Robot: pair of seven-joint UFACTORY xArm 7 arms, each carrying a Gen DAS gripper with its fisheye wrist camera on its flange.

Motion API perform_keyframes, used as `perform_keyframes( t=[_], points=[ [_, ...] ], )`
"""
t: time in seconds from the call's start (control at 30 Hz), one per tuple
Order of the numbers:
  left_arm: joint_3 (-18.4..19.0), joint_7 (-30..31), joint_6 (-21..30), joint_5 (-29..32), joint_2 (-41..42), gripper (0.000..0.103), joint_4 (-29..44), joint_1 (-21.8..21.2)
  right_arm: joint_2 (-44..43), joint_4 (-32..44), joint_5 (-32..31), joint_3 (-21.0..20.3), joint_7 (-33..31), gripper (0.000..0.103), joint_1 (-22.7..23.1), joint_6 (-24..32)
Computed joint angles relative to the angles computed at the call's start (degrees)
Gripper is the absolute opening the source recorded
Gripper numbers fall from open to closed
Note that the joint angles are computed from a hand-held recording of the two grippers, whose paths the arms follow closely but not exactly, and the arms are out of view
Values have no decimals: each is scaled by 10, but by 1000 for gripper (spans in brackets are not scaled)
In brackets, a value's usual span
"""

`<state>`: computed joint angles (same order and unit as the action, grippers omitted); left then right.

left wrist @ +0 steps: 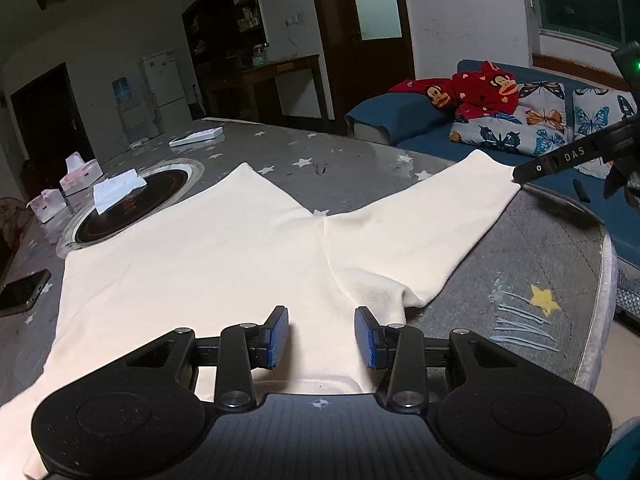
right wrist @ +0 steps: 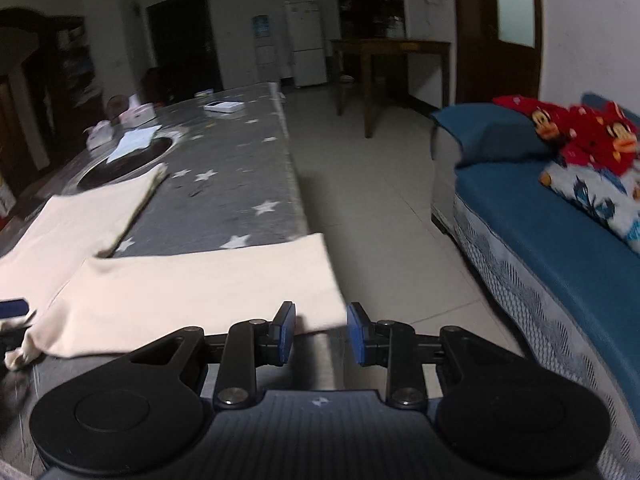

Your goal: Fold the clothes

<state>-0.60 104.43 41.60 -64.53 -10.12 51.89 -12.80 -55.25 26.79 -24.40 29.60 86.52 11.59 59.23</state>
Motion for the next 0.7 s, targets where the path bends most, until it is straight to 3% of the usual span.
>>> perform_keyframes(
  t=[0.2,0.37,0.7],
  points=[
    [4,-1,10,-3,-5,40,3,2,-28,-26,10,-6,18,26,6,-14],
    [6,8,20,-6,-8,40,5,3,-16,-17,2,0,13,7,-6,-18],
    [6,22,52,-4,-6,40,2,2,-17,30,-72,-9,-41,4,-60,-33]
  ],
)
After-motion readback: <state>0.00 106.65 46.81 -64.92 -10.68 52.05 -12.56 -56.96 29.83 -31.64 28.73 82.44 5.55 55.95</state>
